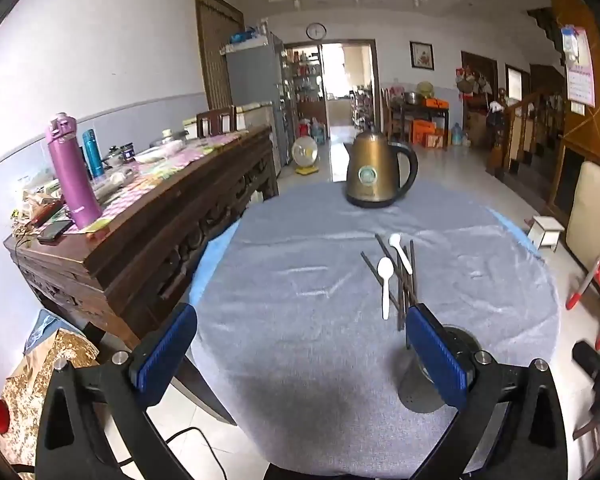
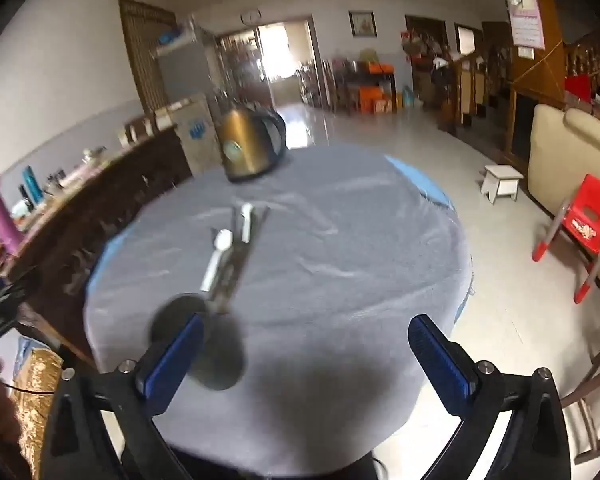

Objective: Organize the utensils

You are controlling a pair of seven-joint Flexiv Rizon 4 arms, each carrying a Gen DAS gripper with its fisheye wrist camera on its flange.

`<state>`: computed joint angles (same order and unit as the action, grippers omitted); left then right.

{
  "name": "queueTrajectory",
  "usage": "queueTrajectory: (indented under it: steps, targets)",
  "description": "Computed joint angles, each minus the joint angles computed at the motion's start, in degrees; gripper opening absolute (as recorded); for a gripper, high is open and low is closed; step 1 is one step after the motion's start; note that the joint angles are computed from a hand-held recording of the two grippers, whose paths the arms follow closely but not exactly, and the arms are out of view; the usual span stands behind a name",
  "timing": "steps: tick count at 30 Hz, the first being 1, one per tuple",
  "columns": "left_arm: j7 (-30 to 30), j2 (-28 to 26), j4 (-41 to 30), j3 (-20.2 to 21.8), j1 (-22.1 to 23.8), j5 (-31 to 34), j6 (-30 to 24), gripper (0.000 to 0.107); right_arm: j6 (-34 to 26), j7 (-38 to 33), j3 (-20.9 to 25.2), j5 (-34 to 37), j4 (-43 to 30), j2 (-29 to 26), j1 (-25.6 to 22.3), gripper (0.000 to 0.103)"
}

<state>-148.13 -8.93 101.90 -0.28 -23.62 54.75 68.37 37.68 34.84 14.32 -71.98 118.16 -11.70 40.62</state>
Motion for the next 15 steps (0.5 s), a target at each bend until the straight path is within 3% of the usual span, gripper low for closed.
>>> queueTrajectory:
  steps: [2,6,15]
  targets:
    - [-0.5,0.7,0.2,0.1,-0.1,0.6,-0.2,0.103,-2.7,-1.7,0.6,0.2,-1.3,-0.6,1.5,0.103]
    - [-0.9,1.2,0.3,-0.2,0.4,1.1,-0.4,0.103,-1.8,-4.5,-0.2,0.2,-4.0,-2.3,1.9,0.103]
    - [-3.3,0.0,0.8,0.2,0.4,2.6,0.1,0.103,-1.1,-3.4,-1.4,0.9,-5.4,-4.8,3.2,0.103]
